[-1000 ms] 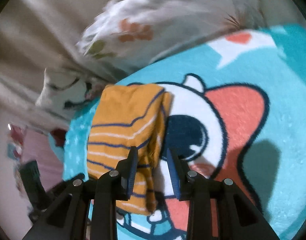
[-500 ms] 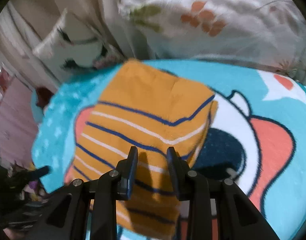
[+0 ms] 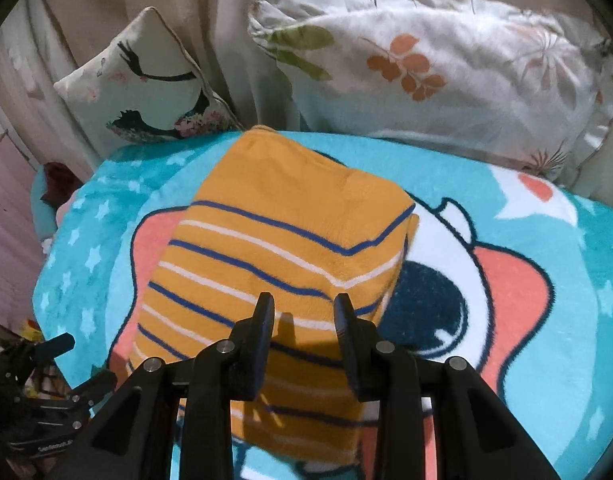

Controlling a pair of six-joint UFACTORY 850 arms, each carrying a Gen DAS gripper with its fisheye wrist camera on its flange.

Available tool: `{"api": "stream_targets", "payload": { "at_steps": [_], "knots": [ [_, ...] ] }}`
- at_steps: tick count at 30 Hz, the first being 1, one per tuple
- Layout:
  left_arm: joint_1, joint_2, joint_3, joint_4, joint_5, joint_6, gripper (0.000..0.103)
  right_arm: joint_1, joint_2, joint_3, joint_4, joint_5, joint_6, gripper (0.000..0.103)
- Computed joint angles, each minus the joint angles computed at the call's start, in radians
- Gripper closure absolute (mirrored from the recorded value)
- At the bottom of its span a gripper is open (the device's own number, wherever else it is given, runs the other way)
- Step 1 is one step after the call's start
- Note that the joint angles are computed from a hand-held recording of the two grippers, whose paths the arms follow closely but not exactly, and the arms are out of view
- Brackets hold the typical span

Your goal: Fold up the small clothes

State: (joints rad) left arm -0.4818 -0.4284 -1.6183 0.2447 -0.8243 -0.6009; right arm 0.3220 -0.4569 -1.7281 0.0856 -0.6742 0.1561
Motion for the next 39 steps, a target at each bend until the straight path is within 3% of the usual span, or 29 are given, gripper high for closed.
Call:
{"api": "stream_targets", "payload": {
  "at_steps": [5, 12, 19, 28, 32, 39],
  "knots": [
    [0.012, 0.053, 0.070, -0.007, 0.023, 0.030, 0.020, 0.055, -0.015, -0.021, -0.090, -0.027, 0.076, 0.068],
    [0.030, 0.160, 0.193, 0.022, 0.062, 0.048, 0.020, 0.112, -0.114, -0.089, -0.221, -0.137, 0.203, 0.063],
    [0.051, 0.249, 0.294, 0.047, 0.076, 0.039, 0.020, 0.142, -0.067, -0.091, -0.260, -0.090, 0.277, 0.063],
    [0.069, 0.318, 0.370, 0.086, 0.064, 0.013, 0.020, 0.183, -0.272, -0.338, -0.326, -0.242, 0.290, 0.060],
    [0.077, 0.329, 0.386, 0.073, 0.066, 0.027, 0.020, 0.180, -0.252, -0.316, -0.316, -0.232, 0.303, 0.059],
    [0.079, 0.330, 0.389, 0.041, 0.088, 0.078, 0.020, 0.187, -0.074, -0.061, -0.369, -0.113, 0.454, 0.059]
  ]
}}
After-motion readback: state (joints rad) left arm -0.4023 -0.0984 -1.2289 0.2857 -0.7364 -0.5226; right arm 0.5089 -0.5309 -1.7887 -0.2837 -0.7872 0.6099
